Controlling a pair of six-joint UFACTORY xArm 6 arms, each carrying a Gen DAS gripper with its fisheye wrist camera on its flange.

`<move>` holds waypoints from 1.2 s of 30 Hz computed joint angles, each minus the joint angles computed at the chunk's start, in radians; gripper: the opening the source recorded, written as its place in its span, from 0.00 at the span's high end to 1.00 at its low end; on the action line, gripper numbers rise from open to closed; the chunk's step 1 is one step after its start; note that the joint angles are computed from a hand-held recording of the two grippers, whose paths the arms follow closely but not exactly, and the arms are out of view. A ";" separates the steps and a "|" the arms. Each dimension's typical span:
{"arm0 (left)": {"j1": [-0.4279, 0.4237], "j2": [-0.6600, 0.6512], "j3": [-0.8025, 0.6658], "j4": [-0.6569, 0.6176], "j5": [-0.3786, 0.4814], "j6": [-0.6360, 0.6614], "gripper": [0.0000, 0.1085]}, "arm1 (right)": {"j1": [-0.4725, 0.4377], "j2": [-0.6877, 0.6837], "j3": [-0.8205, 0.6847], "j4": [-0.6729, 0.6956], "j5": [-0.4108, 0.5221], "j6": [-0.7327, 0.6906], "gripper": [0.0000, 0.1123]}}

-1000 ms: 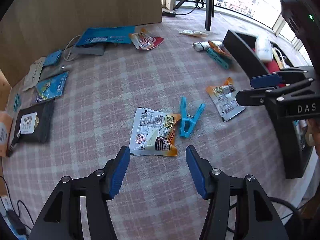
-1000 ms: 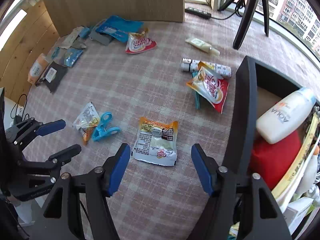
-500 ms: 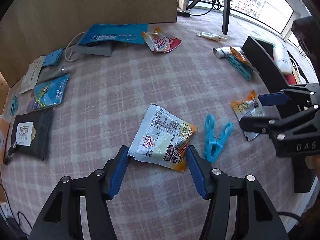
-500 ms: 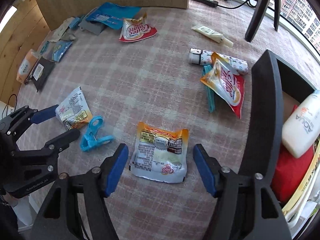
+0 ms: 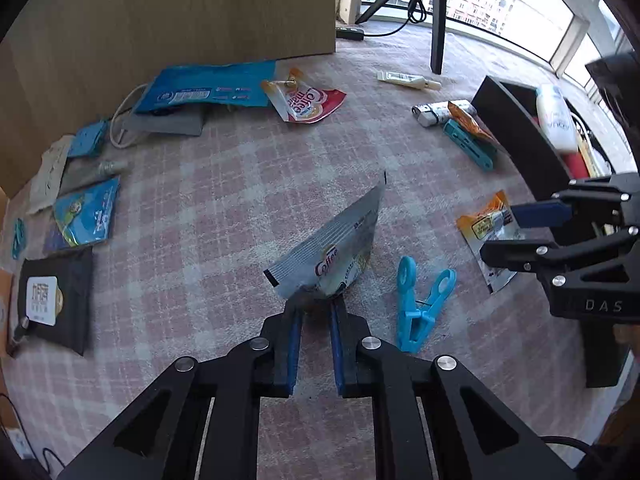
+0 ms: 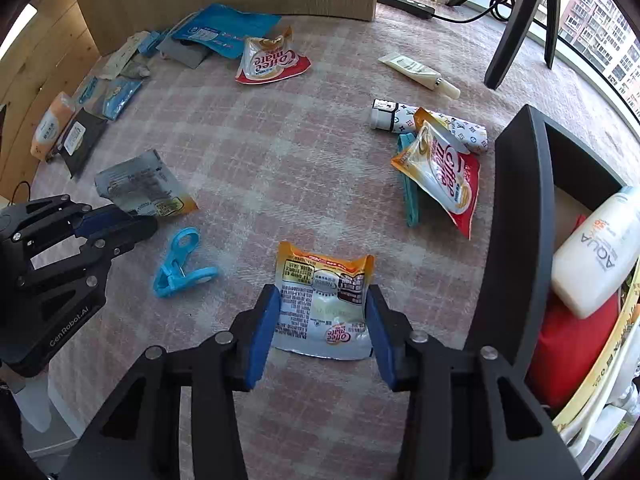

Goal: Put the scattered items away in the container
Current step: 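Carry both snack packets over the black tray and open both tools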

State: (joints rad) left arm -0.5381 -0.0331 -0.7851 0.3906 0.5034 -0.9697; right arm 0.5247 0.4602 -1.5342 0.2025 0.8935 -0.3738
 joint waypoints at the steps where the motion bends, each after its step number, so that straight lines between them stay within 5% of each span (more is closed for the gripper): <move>1: 0.001 -0.003 0.003 0.002 0.000 -0.002 0.91 | -0.002 -0.001 0.001 0.006 0.001 -0.004 0.64; 20: -0.041 -0.071 -0.056 -0.019 0.019 0.019 0.93 | -0.084 -0.113 0.037 0.151 -0.007 -0.067 0.68; 36: -0.254 0.291 -0.556 -0.254 -0.001 0.299 0.93 | -0.325 -0.207 0.057 0.136 -0.046 0.010 0.68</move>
